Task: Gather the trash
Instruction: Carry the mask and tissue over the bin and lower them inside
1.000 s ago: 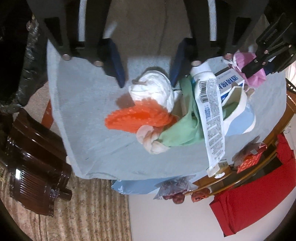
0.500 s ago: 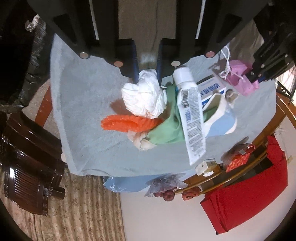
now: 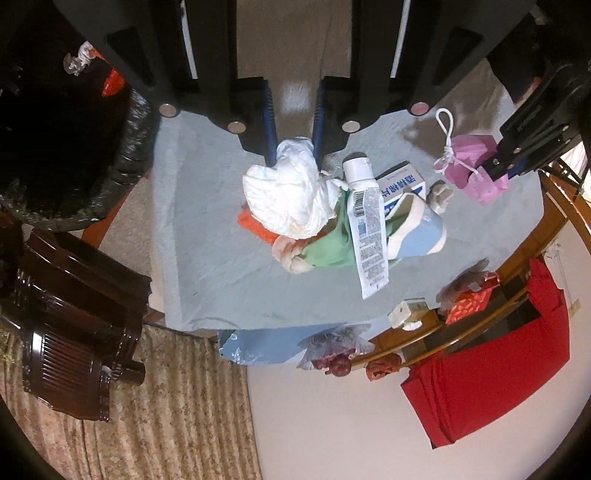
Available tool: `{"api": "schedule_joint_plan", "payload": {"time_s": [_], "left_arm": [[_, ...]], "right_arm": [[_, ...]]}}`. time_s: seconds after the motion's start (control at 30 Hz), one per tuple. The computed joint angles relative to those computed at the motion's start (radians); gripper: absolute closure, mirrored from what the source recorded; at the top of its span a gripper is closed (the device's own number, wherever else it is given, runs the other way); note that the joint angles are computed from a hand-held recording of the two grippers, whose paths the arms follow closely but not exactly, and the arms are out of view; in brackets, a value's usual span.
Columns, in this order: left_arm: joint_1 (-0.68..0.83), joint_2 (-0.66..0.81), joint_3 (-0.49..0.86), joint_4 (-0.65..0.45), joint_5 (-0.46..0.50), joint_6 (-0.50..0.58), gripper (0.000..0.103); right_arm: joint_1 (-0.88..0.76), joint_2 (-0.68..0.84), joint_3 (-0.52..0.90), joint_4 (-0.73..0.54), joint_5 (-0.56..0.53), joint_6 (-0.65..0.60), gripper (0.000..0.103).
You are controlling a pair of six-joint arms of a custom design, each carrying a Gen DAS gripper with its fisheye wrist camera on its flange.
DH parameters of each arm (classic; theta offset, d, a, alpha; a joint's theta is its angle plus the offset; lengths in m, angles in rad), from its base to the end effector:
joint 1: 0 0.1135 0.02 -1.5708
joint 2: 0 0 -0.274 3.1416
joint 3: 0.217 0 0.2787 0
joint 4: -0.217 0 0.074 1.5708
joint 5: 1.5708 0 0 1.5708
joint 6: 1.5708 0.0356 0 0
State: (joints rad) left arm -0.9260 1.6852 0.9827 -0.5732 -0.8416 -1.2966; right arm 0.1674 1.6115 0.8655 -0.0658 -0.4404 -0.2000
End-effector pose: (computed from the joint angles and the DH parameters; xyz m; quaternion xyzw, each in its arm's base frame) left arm 0.2173 -0.2447 0.1622 -0.2254 0.8763 0.0589 0.4217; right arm 0.3375 0.0724 0.1696 -0.2451 0.8764 0.1970 0.3648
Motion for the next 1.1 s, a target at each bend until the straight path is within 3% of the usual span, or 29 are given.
{"api": "schedule_joint_plan", "payload": {"time_s": [0.73,1.1], "left_arm": [[-0.085,0.082,0.197,-0.031,-0.049,0.092,0.086],[-0.089,0.177,0.327,0.085,-0.022,0.254,0.086]], "right_arm": [[-0.199,-0.214,-0.096,-0.074,-0.127,-0.043,0.085],[-0.346,-0.26,-0.09,-0.108,-0.169,-0.075,0.085]]}}
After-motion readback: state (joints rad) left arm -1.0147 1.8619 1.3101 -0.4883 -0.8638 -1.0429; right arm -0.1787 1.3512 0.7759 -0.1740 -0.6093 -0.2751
